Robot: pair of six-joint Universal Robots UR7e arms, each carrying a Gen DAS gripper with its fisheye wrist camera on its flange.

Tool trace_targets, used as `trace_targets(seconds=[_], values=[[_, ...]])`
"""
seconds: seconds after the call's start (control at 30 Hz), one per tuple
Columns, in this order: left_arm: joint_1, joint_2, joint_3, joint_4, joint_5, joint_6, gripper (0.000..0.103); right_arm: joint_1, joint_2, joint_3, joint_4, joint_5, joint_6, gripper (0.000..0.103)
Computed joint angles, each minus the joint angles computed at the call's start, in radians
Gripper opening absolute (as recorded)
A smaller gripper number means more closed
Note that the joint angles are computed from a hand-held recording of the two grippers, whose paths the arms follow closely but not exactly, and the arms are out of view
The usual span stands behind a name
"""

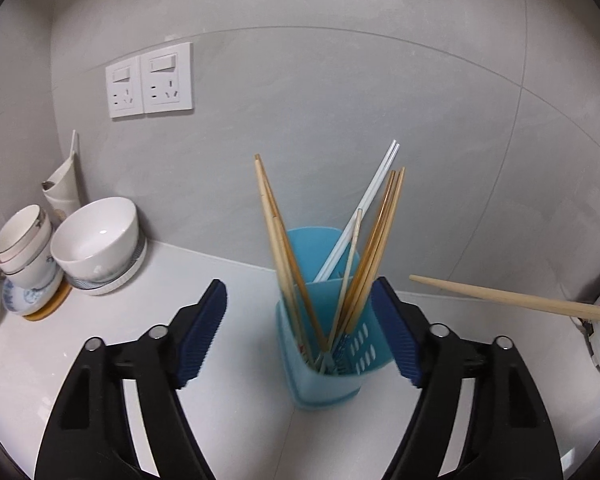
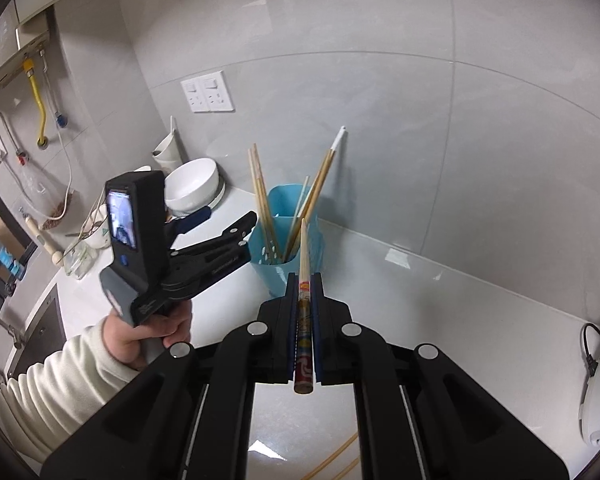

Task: Organize utensils
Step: 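Lower the amber chopstick into the blue holder and open the left tool, then lower the printed-tip chopstick into the blue holder and open the right tool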

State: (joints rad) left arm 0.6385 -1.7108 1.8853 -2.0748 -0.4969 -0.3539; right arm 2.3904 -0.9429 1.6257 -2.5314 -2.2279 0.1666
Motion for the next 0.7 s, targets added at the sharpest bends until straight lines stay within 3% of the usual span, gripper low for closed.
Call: trace_targets(seconds=[0.03, 0.23, 0.43, 0.7], values=[[-0.005, -0.006, -0.008, 0.049, 0.007, -0.032, 0.086, -0.001, 0.000, -0.001, 0.009, 0.000, 0.001, 0.005], [-0.039, -0.057, -0.038, 0.300, 0.024, -0.217, 0.096, -0.002, 0.022, -0.035, 0.089, -0.006, 0.027, 0.005], [-0.058, -0.076, -0.067, 0.445, 0.026, -0.315, 0.097, 0.002, 0.061, -0.086, 0.168, -0.035, 0.064, 0.005], [-0.068, -0.078, -0.102, 0.538, 0.030, -0.372, 0.097, 0.003, 0.119, -0.160, 0.246, -0.059, 0.099, 0.005]])
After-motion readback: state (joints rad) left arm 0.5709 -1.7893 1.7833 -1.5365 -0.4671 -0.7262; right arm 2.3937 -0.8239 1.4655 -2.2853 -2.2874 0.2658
